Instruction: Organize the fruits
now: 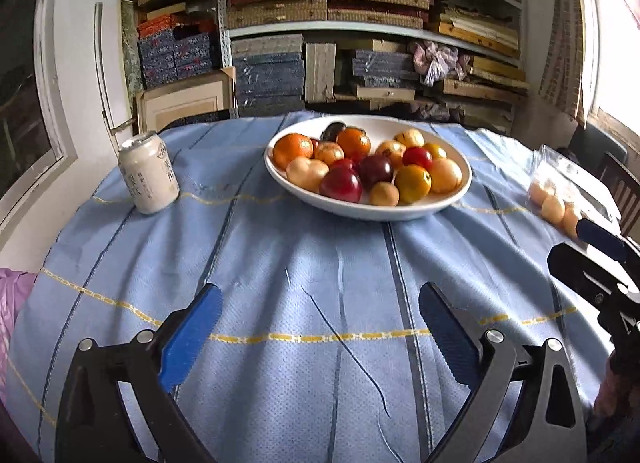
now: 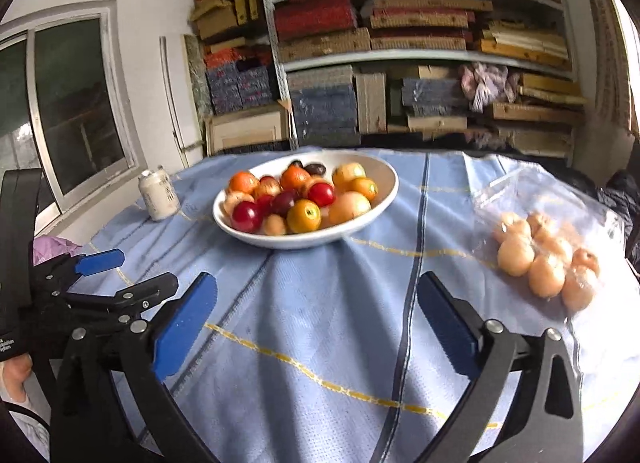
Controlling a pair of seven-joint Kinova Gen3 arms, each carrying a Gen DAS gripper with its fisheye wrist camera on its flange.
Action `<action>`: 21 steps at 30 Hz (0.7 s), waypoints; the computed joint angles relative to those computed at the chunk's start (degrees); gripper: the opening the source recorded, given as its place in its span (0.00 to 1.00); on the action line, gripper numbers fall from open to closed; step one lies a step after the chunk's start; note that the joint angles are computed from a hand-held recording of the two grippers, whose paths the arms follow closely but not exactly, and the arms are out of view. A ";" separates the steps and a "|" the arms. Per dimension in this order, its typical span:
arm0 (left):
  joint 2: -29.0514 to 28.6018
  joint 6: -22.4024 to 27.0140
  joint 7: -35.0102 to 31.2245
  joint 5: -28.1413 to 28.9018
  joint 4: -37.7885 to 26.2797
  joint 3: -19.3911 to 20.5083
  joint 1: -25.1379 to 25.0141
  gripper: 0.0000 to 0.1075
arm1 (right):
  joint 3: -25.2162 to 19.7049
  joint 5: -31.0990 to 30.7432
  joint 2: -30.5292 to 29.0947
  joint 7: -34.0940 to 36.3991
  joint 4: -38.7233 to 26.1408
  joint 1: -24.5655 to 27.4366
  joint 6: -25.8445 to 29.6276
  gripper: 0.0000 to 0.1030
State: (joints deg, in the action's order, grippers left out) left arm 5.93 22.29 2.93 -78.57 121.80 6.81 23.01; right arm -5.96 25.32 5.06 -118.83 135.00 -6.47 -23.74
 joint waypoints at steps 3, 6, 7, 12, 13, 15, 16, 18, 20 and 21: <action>0.34 0.63 -0.18 -0.49 0.15 0.18 0.47 0.92 | 0.12 -2.19 -0.02 3.03 0.20 -1.06 0.23 0.95; 0.52 2.93 1.13 -2.30 0.31 0.76 1.58 0.92 | 0.18 -4.38 -0.04 6.12 0.74 -1.88 -0.35 0.95; 0.37 2.98 1.58 -3.01 0.51 0.90 1.67 0.92 | 0.12 -4.38 -0.03 6.29 0.82 -1.86 -0.45 0.95; 0.11 3.05 2.08 -4.14 0.87 1.63 1.60 0.92 | 0.00 -4.68 0.06 6.61 0.93 -1.80 -0.71 0.95; 0.09 3.28 2.27 -4.36 0.92 1.77 1.67 0.92 | -0.03 -4.59 0.02 6.49 0.95 -1.75 -0.68 0.95; 0.07 3.78 2.53 -4.71 0.98 2.08 1.86 0.92 | -0.09 -4.66 -0.11 6.61 0.96 -1.83 -0.61 0.95; 0.08 4.09 2.76 -5.04 1.02 2.22 1.98 0.92 | -0.07 -4.65 -0.11 6.64 0.95 -1.82 -0.61 0.95; 0.05 4.50 3.02 -5.46 1.10 2.49 2.12 0.92 | -0.03 -4.84 -0.01 6.91 0.96 -1.88 -0.64 0.95; 0.27 5.16 1.02 -3.59 0.55 2.81 2.21 0.92 | -0.08 -5.00 -0.08 6.89 1.01 -1.93 -0.63 0.95; 0.37 5.51 0.42 -2.87 0.34 2.87 2.36 0.92 | -0.07 -4.99 -0.03 6.87 0.99 -1.91 -0.69 0.95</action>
State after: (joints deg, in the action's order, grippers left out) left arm 6.30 27.80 3.36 -81.45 122.14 9.68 25.37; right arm -6.03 20.33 5.03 -111.96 135.99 -8.38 -24.43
